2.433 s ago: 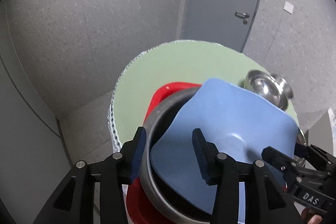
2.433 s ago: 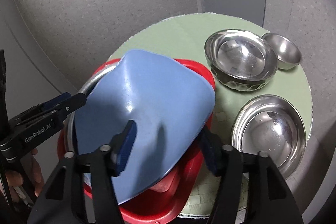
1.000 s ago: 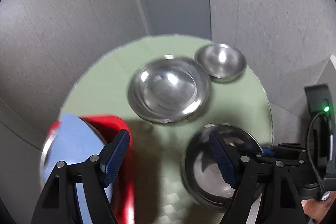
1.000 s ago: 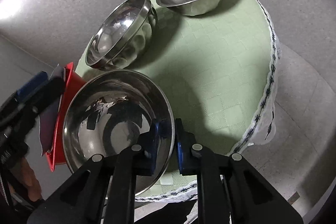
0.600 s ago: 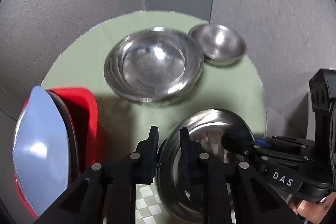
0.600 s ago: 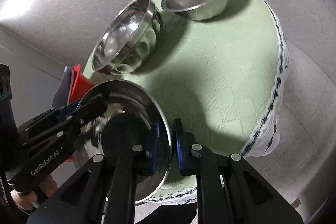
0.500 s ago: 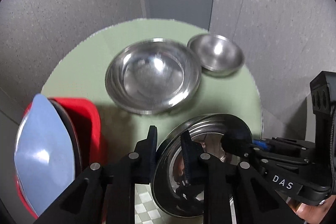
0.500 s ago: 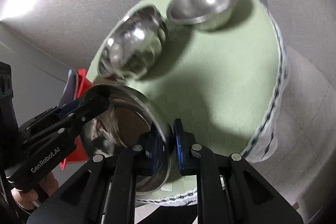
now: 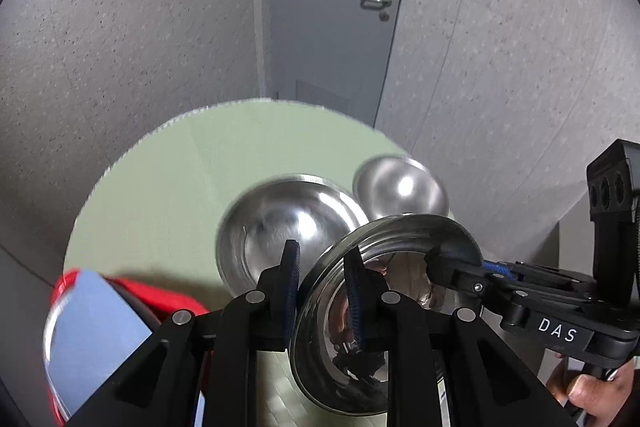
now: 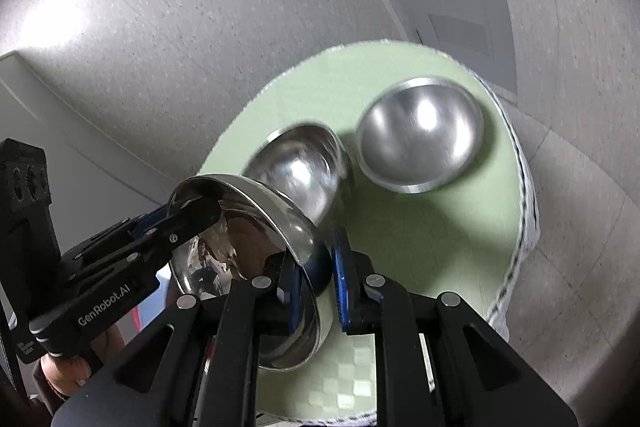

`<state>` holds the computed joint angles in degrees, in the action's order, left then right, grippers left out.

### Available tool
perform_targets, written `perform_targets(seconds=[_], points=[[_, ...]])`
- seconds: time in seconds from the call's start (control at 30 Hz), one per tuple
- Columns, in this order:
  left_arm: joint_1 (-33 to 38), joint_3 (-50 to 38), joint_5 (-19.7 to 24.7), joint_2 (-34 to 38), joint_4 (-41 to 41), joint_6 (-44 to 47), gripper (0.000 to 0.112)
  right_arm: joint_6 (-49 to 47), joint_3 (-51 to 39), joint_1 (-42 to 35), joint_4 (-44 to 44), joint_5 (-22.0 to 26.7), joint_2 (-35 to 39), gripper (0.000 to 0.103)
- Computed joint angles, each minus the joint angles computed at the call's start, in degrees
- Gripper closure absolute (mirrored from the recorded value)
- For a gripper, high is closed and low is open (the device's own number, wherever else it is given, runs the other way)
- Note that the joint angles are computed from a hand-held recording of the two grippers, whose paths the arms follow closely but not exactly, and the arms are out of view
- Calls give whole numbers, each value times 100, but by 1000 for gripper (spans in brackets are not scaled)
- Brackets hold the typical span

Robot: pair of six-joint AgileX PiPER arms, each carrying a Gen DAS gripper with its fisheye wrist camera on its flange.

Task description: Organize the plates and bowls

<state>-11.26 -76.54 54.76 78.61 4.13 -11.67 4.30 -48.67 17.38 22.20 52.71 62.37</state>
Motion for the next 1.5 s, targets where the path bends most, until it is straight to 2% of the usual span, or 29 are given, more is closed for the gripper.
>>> perform_targets(seconds=[0.2, 0.37, 0.47, 0.6, 0.87, 1.03, 1.1, 1.17, 1.33, 1.5], points=[[815, -469, -33, 379, -658, 1063, 94, 469, -583, 368, -371, -321, 612, 89], [1216, -708, -76, 883, -921, 1447, 94, 781, -838, 623, -603, -632, 1245, 89], [1457, -874, -28, 1193, -1116, 1663, 93, 916, -917, 737, -703, -704, 1505, 89], [1738, -1398, 284, 1708, -1344, 1876, 93, 1066, -989, 872, -964, -790, 1799, 89], [1883, -2705, 854, 2877, -1509, 1788, 92, 1689, -1136, 1266, -1686, -821, 2176, 90], [1836, -3408, 1154, 3439, -1465, 1699, 92, 1818, -1130, 1252, -1806, -765, 2302, 89], [1802, -3769, 1317, 3665, -1410, 1676, 90, 1789, -1099, 1214, -1781, -780, 2365, 89], [1756, -4006, 1384, 3842, -1439, 1651, 84, 1794, -1113, 1202, -1786, -798, 2411, 88], [1718, -4156, 1422, 3955, -1453, 1631, 78, 2145, -1224, 1416, -2099, -693, 2459, 86], [1804, -3729, 1199, 3740, -1576, 1790, 75, 2443, -1322, 1585, -2341, -605, 2508, 80]])
